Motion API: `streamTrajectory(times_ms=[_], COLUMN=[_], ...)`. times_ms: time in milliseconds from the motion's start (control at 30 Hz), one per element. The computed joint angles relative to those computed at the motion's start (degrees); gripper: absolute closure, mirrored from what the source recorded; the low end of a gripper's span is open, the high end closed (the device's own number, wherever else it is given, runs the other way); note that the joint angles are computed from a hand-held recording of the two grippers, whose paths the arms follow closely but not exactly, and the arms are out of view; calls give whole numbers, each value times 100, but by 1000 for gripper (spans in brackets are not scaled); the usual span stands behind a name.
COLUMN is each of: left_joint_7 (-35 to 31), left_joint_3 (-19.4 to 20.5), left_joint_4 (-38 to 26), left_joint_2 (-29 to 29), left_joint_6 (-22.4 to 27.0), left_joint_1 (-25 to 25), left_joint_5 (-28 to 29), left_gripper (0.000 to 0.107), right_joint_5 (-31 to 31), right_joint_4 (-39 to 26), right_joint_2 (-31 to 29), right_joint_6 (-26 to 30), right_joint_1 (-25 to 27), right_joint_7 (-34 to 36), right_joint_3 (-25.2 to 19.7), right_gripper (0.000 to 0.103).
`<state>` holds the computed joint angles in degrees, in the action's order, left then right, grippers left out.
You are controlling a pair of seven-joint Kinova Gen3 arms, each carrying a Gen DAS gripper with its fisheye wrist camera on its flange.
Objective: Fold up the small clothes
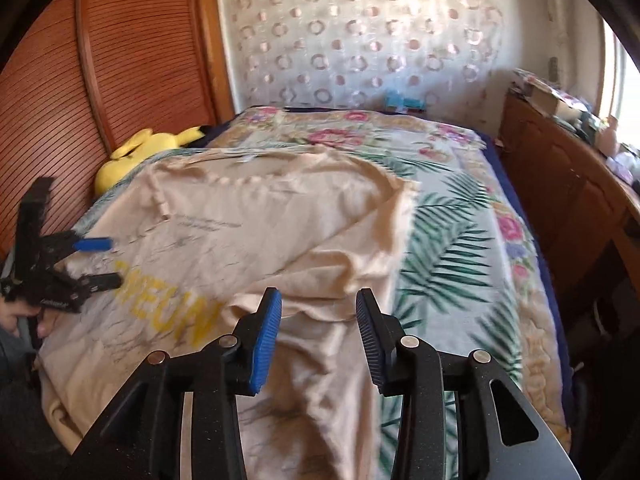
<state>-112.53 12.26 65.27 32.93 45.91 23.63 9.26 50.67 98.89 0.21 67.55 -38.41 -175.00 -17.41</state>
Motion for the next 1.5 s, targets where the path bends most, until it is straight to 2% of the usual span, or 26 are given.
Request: streamTrajectory(times_ms=[133,233,333,367,500,700,967,1000,1033,1067,1133,1200,1300,1500], left_joint_7=[15,17,19,14,18,10,10,11,-3,2,15,13,22,24], left_joint_3=[-26,-25,-18,-14,-20,-20,-23,-22,-14,-14,-23,-23,-24,-23], left_joint_4=[9,8,12,19,19,32,34,38,42,43,37,37,46,48], left_joint_2=[-10,-9,-10,-14,-16,-23,-26,-27,-29,-28,-26,-27,-28,-29], left_joint_6=[-5,-7,-11,-12,-13,-20,-22,-25,-24,-27,-26,-23,-39,-39], left_joint_1=[28,28,23,17,23,16,17,17,0,6,22,19,26,27], left_joint_5=[-38,-45,-38,-34,-45,-47,-52,-51,-42,-40,-52,-56,-55,-60], left_gripper=[22,22,22,22,22,22,22,22,22,22,22,22,22,22], right_joint_5=[-326,-650,-841,-826,-631,-399,-840,-893,-931,-912,-736,-580,-444,-650], right_joint_4=[10,-71,-248,-296,-379,-854,-1615,-1599,-1587,-1546,-1422,-1214,-1071,-591], right_joint_2=[96,210,376,402,318,542,1139,1142,1140,1126,1039,905,791,691], right_joint_6=[-429,-725,-787,-752,-807,-860,-1572,-1695,-1769,-1792,-1705,-1692,-1139,-603], right_joint_1=[236,397,482,459,414,327,353,359,356,325,199,205,51,65], right_joint_7=[188,536,937,1000,1146,1591,2452,2497,2519,2484,2264,2033,1786,1445], right_joint_3=[207,348,459,477,500,542,964,1014,1060,1105,1166,1095,1026,761], right_gripper=[63,74,93,96,98,99,99,98,90,73,56,56,56,56])
